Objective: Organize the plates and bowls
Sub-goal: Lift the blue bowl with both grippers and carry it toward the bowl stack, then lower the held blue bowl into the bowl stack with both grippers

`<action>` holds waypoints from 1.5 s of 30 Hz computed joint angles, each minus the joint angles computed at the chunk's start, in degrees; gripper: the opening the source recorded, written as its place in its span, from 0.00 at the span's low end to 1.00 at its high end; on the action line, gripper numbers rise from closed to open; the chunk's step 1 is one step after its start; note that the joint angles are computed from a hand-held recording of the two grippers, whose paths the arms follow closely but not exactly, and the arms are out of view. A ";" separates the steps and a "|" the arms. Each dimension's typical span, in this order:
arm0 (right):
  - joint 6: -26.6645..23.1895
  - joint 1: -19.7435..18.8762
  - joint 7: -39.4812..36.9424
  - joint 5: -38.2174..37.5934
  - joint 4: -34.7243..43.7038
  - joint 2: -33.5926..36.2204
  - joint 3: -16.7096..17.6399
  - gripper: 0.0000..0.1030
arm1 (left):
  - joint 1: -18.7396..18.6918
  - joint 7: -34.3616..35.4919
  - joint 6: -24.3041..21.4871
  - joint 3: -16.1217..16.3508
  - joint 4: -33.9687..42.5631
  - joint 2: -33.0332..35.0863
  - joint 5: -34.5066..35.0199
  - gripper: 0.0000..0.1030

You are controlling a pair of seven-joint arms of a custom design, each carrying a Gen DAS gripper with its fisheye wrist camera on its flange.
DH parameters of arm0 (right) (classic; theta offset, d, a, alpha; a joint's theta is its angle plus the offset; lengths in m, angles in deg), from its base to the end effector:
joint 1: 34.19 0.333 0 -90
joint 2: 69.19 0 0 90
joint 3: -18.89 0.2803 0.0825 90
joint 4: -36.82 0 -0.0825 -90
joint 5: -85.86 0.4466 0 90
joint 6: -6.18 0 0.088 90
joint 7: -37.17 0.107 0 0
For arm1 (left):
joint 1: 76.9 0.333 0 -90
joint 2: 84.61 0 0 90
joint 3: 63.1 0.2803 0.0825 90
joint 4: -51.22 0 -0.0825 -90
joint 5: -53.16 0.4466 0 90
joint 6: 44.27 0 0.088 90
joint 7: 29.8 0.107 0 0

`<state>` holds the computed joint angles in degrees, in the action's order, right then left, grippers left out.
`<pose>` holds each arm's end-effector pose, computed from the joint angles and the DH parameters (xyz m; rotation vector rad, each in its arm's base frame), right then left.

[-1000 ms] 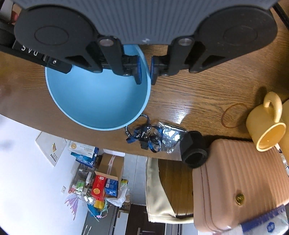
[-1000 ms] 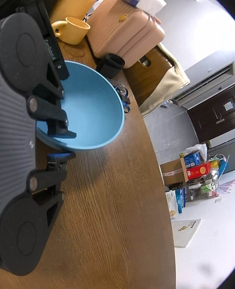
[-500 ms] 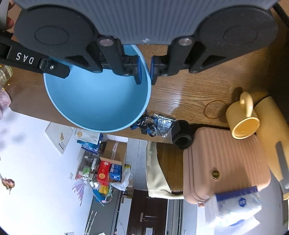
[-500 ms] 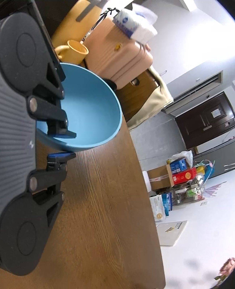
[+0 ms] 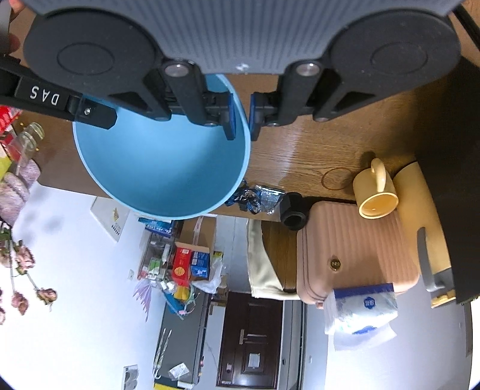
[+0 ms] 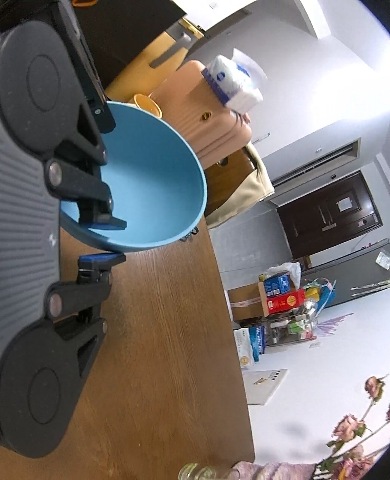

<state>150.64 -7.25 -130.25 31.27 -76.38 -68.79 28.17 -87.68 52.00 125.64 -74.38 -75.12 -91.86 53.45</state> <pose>0.5244 0.3934 0.4593 -1.1793 2.0072 -0.5825 0.5696 -0.2340 0.4755 -1.5232 1.9744 -1.0062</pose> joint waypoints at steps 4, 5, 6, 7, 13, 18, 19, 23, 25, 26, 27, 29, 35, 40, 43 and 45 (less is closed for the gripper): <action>-1.46 0.56 2.30 -1.39 -4.12 -4.56 1.55 0.14 | -2.37 3.58 1.57 1.41 -5.69 -5.93 -4.39 0.09; -2.01 0.61 2.82 -1.54 -5.02 -5.65 2.21 0.14 | -2.84 3.99 1.88 1.61 -7.14 -7.47 -5.04 0.09; -2.52 0.61 3.35 -1.81 -6.06 -6.83 2.86 0.14 | -3.18 4.06 2.16 1.67 -8.63 -9.06 -5.46 0.09; -3.09 0.59 3.84 -2.10 -7.01 -7.96 3.57 0.14 | -3.40 4.02 2.36 1.66 -9.93 -10.42 -5.64 0.09; -6.70 0.70 4.98 -0.79 -12.47 -14.55 7.55 0.14 | -7.54 5.43 2.82 3.89 -17.81 -18.97 -7.64 0.10; -9.47 0.97 5.00 1.74 -16.38 -19.54 10.60 0.14 | -10.20 7.11 1.90 4.90 -23.69 -25.67 -8.73 0.10; -10.03 0.95 5.22 2.02 -16.75 -20.10 11.26 0.14 | -10.29 7.08 1.69 4.67 -24.86 -26.99 -8.62 0.10; -11.83 1.71 4.99 4.74 -19.24 -23.10 12.91 0.14 | -11.72 7.02 0.29 4.71 -29.50 -32.35 -8.55 0.10; -12.68 2.17 4.50 6.44 -20.03 -24.07 13.61 0.14 | -12.77 7.28 -0.73 5.18 -31.52 -34.84 -8.74 0.10; -12.85 2.51 4.27 7.41 -20.74 -24.79 13.84 0.14 | -13.13 7.45 -1.16 5.31 -32.37 -35.90 -8.74 0.10; -12.94 2.90 3.99 8.54 -21.50 -25.59 13.99 0.14 | -13.53 7.66 -1.70 5.45 -33.20 -36.98 -8.76 0.11; -13.89 3.22 2.97 10.18 -21.90 -26.05 14.55 0.14 | -14.53 8.58 -2.53 5.88 -34.67 -38.83 -8.72 0.11; -15.65 4.16 1.82 12.80 -22.93 -26.88 15.72 0.14 | -16.07 10.04 -4.22 5.67 -38.30 -42.65 -8.49 0.12; -14.48 4.56 1.78 14.63 -24.78 -27.47 15.69 0.14 | -16.45 11.07 -5.52 5.36 -39.29 -42.79 -8.17 0.12; -13.60 4.48 1.75 15.23 -25.60 -27.43 15.56 0.14 | -16.34 11.19 -5.78 4.88 -39.63 -42.24 -7.96 0.12; -13.02 4.38 1.90 15.53 -26.02 -27.14 15.59 0.14 | -16.35 11.33 -5.82 4.80 -39.77 -41.71 -7.87 0.12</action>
<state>137.62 -2.87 -128.34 46.80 -102.40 -95.92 43.75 -104.03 63.33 119.82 -69.58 -114.89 -133.57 45.58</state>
